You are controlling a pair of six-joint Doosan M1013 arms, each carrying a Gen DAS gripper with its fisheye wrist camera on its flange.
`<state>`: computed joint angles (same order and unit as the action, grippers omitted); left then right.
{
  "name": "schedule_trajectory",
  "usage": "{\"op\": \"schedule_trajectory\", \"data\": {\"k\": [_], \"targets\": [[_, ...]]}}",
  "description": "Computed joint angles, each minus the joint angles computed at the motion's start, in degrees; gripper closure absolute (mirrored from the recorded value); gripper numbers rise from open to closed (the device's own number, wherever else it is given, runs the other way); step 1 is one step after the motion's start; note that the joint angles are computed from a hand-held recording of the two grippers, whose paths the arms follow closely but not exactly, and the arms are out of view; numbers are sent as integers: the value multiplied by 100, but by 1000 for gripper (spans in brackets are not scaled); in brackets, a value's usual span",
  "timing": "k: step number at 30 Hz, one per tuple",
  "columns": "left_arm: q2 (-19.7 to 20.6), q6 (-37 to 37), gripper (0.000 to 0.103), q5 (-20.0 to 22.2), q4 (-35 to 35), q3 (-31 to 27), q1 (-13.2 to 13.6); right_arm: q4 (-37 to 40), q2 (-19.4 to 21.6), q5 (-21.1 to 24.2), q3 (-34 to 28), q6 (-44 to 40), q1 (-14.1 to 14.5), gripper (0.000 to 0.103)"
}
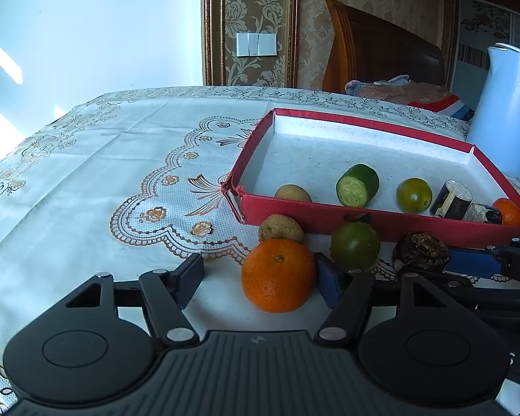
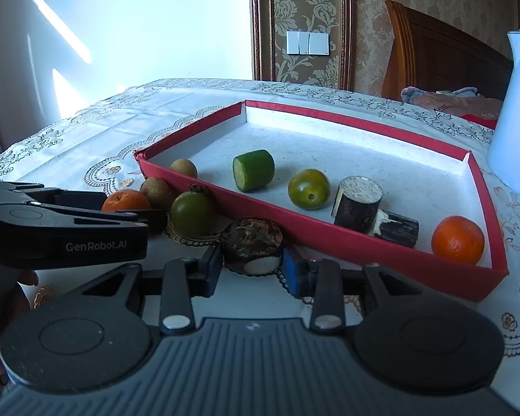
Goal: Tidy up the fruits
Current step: 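Grasp the tangerine with the left gripper while the right gripper holds the eggplant slice, then carry the tangerine and eggplant slice over the red tray with both grippers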
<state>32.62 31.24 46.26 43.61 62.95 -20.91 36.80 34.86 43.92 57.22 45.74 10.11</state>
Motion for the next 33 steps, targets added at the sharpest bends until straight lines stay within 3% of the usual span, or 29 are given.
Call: {"op": "schedule_trajectory", "data": {"k": [6,13,33], "targets": [[0,32,42,-17,19,4,-8,-8,-3,-1,2,12,0,69],[-29,-15,61,-117,40,56,-4,-27,-5,-3,1,75,-7,69],[-156,-559,62,-341,478,289,-23,110,-154,-240,218,-80,-31,68]]}}
